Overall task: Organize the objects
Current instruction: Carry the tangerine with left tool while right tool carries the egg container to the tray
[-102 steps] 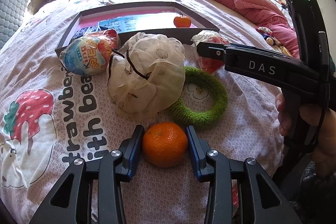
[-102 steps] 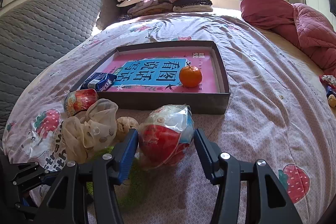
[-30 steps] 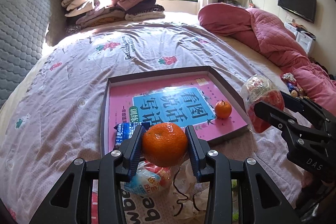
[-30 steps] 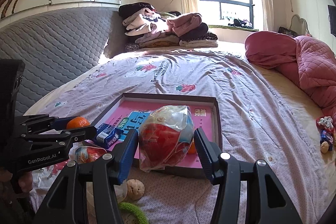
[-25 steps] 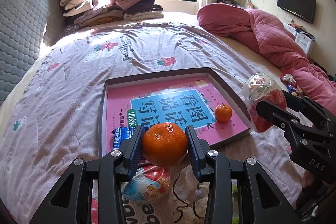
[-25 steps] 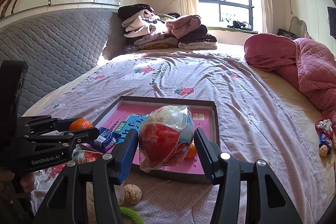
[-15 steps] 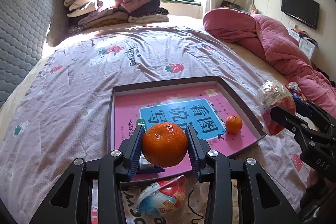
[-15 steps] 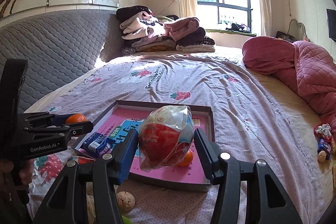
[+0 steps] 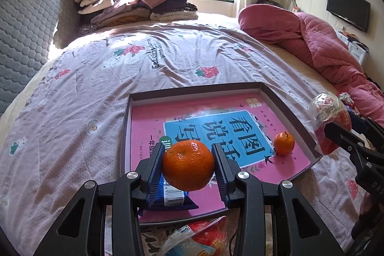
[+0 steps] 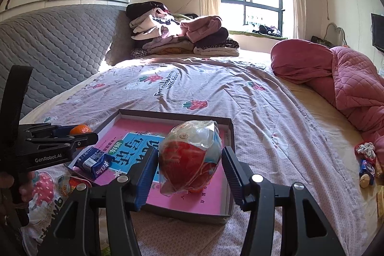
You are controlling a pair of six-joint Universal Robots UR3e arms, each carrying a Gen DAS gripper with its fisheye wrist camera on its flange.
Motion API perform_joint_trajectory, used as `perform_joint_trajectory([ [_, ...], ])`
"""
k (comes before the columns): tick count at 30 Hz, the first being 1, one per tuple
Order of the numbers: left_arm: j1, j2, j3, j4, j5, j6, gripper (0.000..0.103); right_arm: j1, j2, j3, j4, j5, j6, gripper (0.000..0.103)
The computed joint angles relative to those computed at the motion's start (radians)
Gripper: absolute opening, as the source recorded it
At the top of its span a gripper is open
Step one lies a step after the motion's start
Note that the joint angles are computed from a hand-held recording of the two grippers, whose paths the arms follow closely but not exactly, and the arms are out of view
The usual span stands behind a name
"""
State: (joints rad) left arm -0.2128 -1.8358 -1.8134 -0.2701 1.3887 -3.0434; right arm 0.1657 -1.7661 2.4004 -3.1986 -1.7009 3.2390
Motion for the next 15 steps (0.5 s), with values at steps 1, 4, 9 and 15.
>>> perform_joint_trajectory([
  [1,-0.004,-0.007,0.002,0.001,0.0,0.001,0.041,0.0,0.009,0.002,-0.007,-0.002,-0.002,0.055],
  [4,-0.015,-0.027,0.009,0.006,0.003,0.007,0.041,-0.001,0.033,0.006,-0.024,-0.005,-0.005,0.055],
  [9,-0.031,-0.058,0.026,0.003,0.0,0.012,0.041,0.002,0.076,0.008,-0.049,-0.013,-0.01,0.055],
  [15,-0.052,-0.094,0.048,-0.009,0.017,0.022,0.041,0.003,0.128,0.009,-0.067,-0.021,-0.012,0.055],
])
